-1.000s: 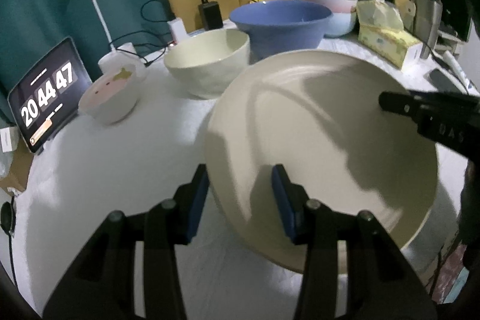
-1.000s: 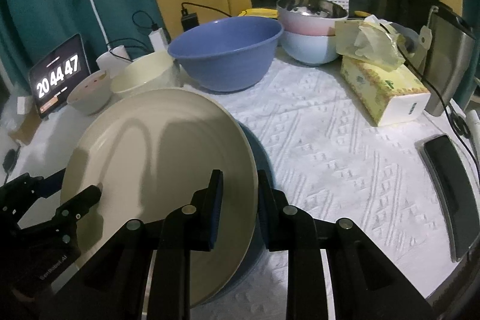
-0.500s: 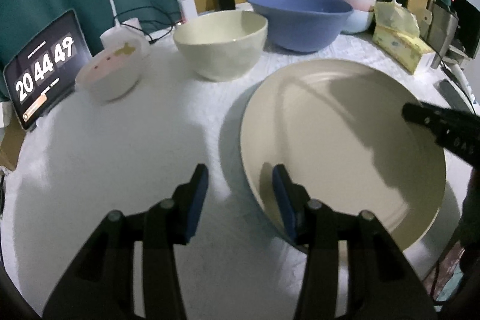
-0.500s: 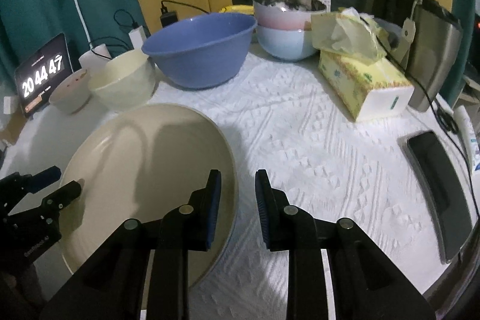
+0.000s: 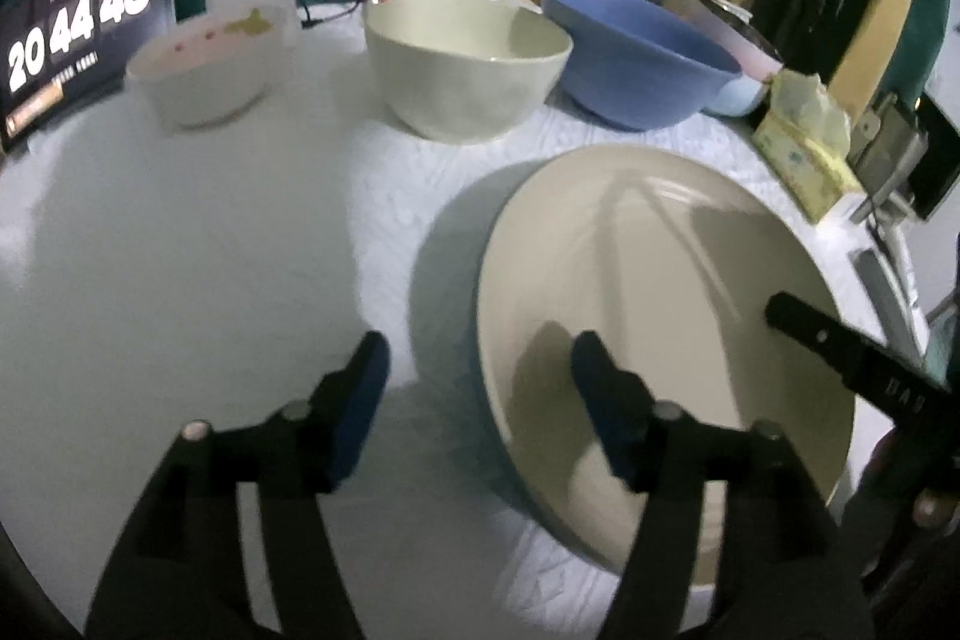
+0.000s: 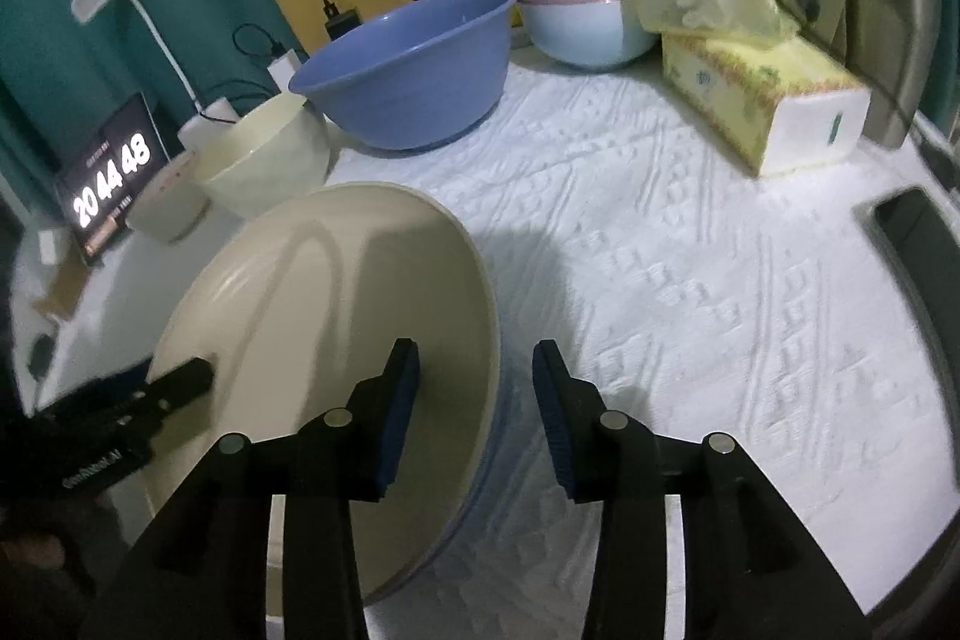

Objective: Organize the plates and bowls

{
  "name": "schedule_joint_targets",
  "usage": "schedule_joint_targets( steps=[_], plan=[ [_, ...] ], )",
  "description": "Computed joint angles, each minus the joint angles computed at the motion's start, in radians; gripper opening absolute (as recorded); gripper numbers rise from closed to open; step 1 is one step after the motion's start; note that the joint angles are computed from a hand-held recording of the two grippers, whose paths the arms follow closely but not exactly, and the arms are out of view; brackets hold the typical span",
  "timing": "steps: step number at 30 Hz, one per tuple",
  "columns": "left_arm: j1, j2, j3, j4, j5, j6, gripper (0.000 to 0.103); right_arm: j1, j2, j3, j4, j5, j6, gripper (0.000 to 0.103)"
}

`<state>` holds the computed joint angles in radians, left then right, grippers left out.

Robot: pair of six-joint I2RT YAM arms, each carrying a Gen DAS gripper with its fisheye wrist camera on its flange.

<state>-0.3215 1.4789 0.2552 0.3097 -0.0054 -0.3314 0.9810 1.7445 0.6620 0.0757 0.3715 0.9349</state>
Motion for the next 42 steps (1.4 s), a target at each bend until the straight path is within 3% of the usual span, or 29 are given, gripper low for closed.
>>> schedule_joint_targets(
  steps=[2,6,8,10,17,42],
  plan=[
    [0.013,0.025,-0.005,0.033,0.029,-0.014,0.08,-0.009,0.006,-0.018,0.052,-0.033,0.011,0.048],
    [-0.027,0.06,-0.045,0.156,0.009,-0.014,0.083,0.006,0.025,-0.007,0.072,-0.038,0.011,0.053],
    [-0.039,0.066,-0.045,0.165,0.022,0.007,0.083,0.015,0.035,0.004,0.068,-0.031,0.017,0.054],
    [-0.05,0.064,-0.04,0.159,0.042,0.023,0.082,0.013,0.036,0.004,0.07,-0.031,0.014,0.054],
    [-0.049,0.036,-0.046,0.147,0.077,0.016,0.064,0.013,0.034,-0.002,0.07,-0.025,0.028,0.054],
    [0.111,-0.125,-0.146,0.088,0.202,0.098,0.062,0.088,0.06,0.11,-0.045,0.048,0.04,0.051]
  ],
)
